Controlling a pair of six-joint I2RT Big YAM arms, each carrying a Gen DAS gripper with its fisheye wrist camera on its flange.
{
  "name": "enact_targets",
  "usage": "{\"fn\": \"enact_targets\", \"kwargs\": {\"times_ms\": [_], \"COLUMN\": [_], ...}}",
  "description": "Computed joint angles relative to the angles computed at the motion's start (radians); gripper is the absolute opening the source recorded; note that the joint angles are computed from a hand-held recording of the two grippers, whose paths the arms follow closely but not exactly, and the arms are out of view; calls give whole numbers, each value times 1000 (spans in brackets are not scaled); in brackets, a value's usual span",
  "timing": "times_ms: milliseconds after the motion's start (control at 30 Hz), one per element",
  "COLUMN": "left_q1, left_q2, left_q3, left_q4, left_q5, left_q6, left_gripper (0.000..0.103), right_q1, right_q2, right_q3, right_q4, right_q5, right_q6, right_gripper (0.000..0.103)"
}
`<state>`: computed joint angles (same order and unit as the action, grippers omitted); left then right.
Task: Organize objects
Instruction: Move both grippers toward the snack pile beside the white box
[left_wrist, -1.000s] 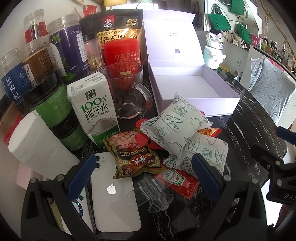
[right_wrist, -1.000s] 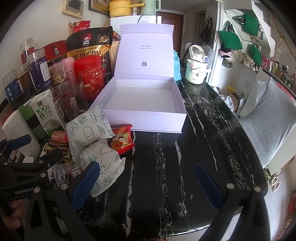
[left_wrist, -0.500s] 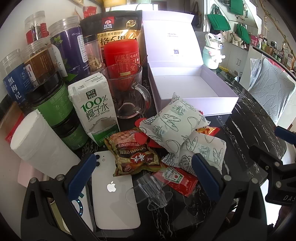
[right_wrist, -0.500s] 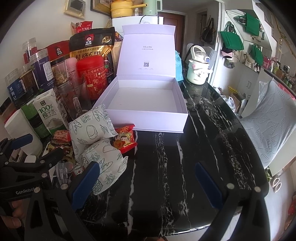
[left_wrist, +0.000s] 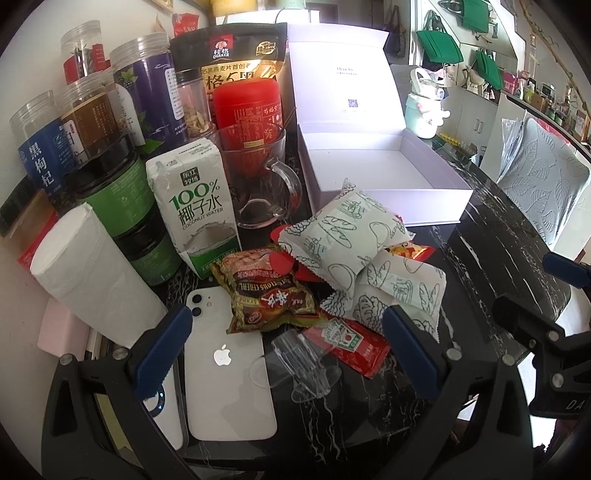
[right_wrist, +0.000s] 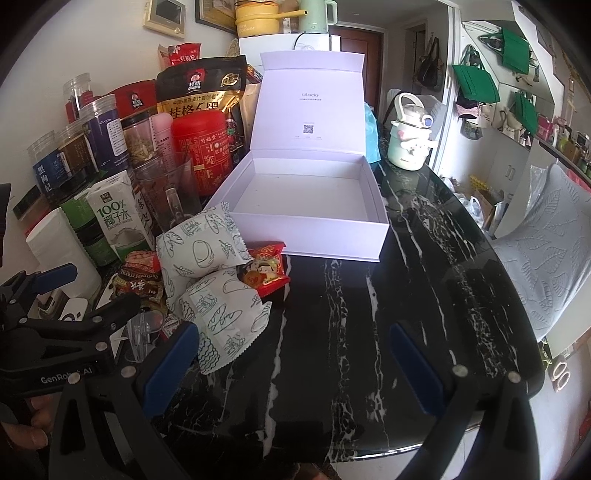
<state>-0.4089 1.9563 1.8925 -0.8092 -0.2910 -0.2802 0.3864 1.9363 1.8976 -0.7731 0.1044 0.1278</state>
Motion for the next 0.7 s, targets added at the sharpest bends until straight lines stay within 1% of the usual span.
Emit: {"fn": "enact_targets", "kwargs": {"times_ms": [133, 367, 500, 533, 600, 700], "left_q1": [-2, 5, 19, 22, 26, 32], "left_q2": [-12, -19, -16, -15, -13, -1], "left_q3": [-26, -54, -59, -60, -59, -46], "left_q4": [9, 21, 20, 19, 17, 9], "left_q5": [7, 31, 74, 77, 73, 72], "left_q6": [-10, -28, -41, -44, -49, -50], "left_gripper": [103, 103, 103, 103, 103, 103], "right_q1": [-2, -8, -12, -15, -17, -19], "right_q2": [-8, 9, 36, 49, 69, 90], "right_q3": [-19, -17, 8, 21, 41, 62], "right_q4": [17, 14, -7, -18, -32, -44], "right_q5": [-44, -145, -205, -232, -256, -268], "right_q6": [-27, -78, -110, -117, -133, -155], "right_gripper": [103, 103, 103, 103, 103, 103]}}
